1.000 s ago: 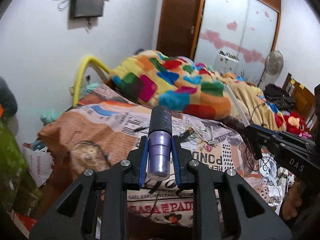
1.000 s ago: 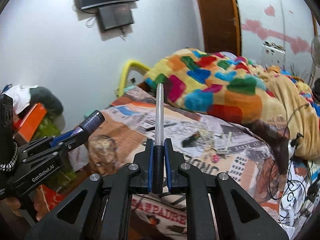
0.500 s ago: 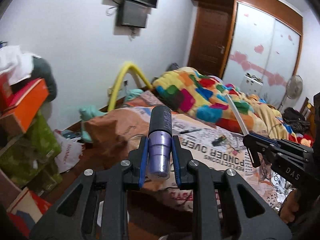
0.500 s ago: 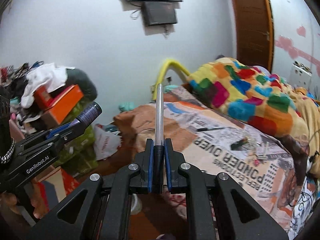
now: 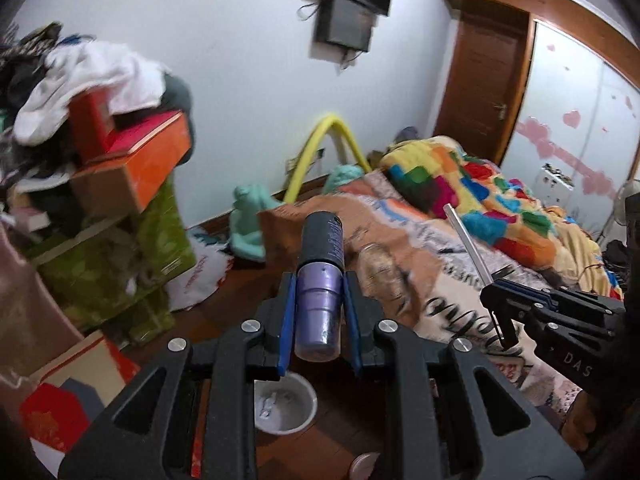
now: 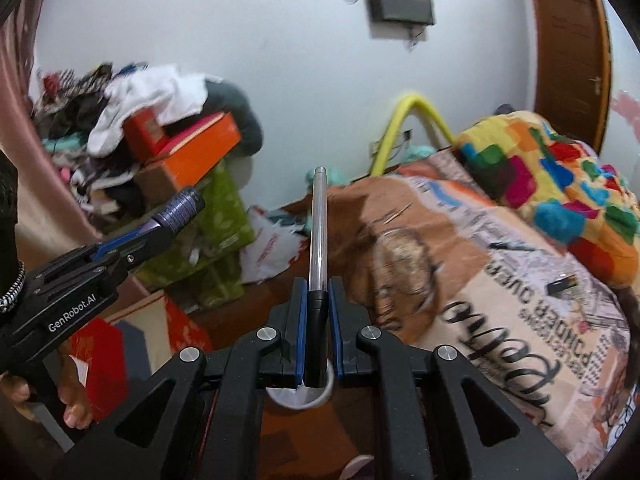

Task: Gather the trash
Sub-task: 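Carry the purple cylinder and clear straw with both tools over the white bin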

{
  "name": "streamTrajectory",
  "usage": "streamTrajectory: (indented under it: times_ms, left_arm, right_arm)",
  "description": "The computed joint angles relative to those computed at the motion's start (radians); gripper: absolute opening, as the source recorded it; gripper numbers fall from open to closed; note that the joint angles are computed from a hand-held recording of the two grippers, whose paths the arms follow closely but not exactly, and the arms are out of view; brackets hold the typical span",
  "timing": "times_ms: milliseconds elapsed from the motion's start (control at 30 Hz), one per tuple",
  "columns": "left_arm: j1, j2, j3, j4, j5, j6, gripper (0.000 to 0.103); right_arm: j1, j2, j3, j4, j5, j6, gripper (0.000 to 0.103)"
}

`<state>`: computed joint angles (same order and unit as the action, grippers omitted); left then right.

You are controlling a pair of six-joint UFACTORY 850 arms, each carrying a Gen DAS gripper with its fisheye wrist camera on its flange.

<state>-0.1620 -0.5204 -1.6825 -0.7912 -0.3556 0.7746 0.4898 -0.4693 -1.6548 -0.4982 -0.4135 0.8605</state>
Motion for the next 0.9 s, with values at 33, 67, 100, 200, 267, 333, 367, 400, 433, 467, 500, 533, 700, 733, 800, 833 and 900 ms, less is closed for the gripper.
streamTrajectory:
  times_ms: [33,67,100,200,267,333,367,400,433,467,500,533,700,733,800,833,900]
  left_arm:
    - [0.010,-0.004,0.005,0.025,-0.001,-0.025,0.022]
    - [0.017,-0.007,0.009,0.045,-0.003,-0.046,0.022]
    - [0.026,-0.015,0.009,0.066,-0.008,-0.068,0.022]
    - [0.046,-0.041,0.011,0.135,-0.023,-0.150,0.022]
    - [0.057,-0.069,0.001,0.182,-0.041,-0.205,0.022]
    - [0.063,-0.102,-0.012,0.237,-0.058,-0.266,0.022]
    - [0.064,-0.117,-0.019,0.261,-0.065,-0.293,0.022]
    - [0.065,-0.136,-0.033,0.288,-0.078,-0.325,0.022]
    - [0.067,-0.158,-0.046,0.306,-0.094,-0.351,0.022]
    - [0.068,-0.173,-0.055,0.323,-0.104,-0.372,0.022]
    - [0.067,-0.190,-0.065,0.347,-0.113,-0.400,0.022]
    - [0.066,-0.214,-0.081,0.374,-0.125,-0.431,0.022]
    - [0.061,-0.305,-0.155,0.444,-0.191,-0.520,0.022]
    - [0.059,-0.328,-0.174,0.455,-0.210,-0.535,0.022]
    - [0.056,-0.365,-0.210,0.470,-0.244,-0.556,0.022]
    - [0.055,-0.384,-0.226,0.474,-0.262,-0.565,0.022]
    - [0.056,-0.419,-0.261,0.472,-0.296,-0.572,0.022]
  right_arm:
    - [0.003,-0.020,-0.021,0.043,-0.007,-0.043,0.010]
    - [0.006,-0.042,-0.043,0.081,-0.015,-0.083,0.010]
    - [0.009,-0.061,-0.061,0.113,-0.025,-0.116,0.010]
    - [0.012,-0.121,-0.115,0.229,-0.052,-0.234,0.010]
    - [0.010,-0.167,-0.156,0.316,-0.081,-0.322,0.010]
    - [0.010,-0.204,-0.188,0.375,-0.105,-0.376,0.010]
    - [0.007,-0.229,-0.208,0.417,-0.123,-0.415,0.010]
    - [0.005,-0.246,-0.226,0.440,-0.137,-0.434,0.010]
    - [0.000,-0.272,-0.248,0.486,-0.159,-0.473,0.010]
    - [-0.004,-0.291,-0.262,0.515,-0.175,-0.498,0.010]
    - [-0.007,-0.309,-0.277,0.537,-0.190,-0.518,0.010]
    - [-0.010,-0.328,-0.293,0.555,-0.205,-0.533,0.010]
    - [-0.021,-0.428,-0.390,0.631,-0.295,-0.601,0.010]
    - [-0.025,-0.449,-0.412,0.649,-0.317,-0.617,0.010]
    - [-0.032,-0.496,-0.467,0.687,-0.367,-0.649,0.010]
    - [-0.035,-0.519,-0.497,0.699,-0.391,-0.656,0.010]
    - [-0.043,-0.566,-0.557,0.724,-0.439,-0.670,0.010]
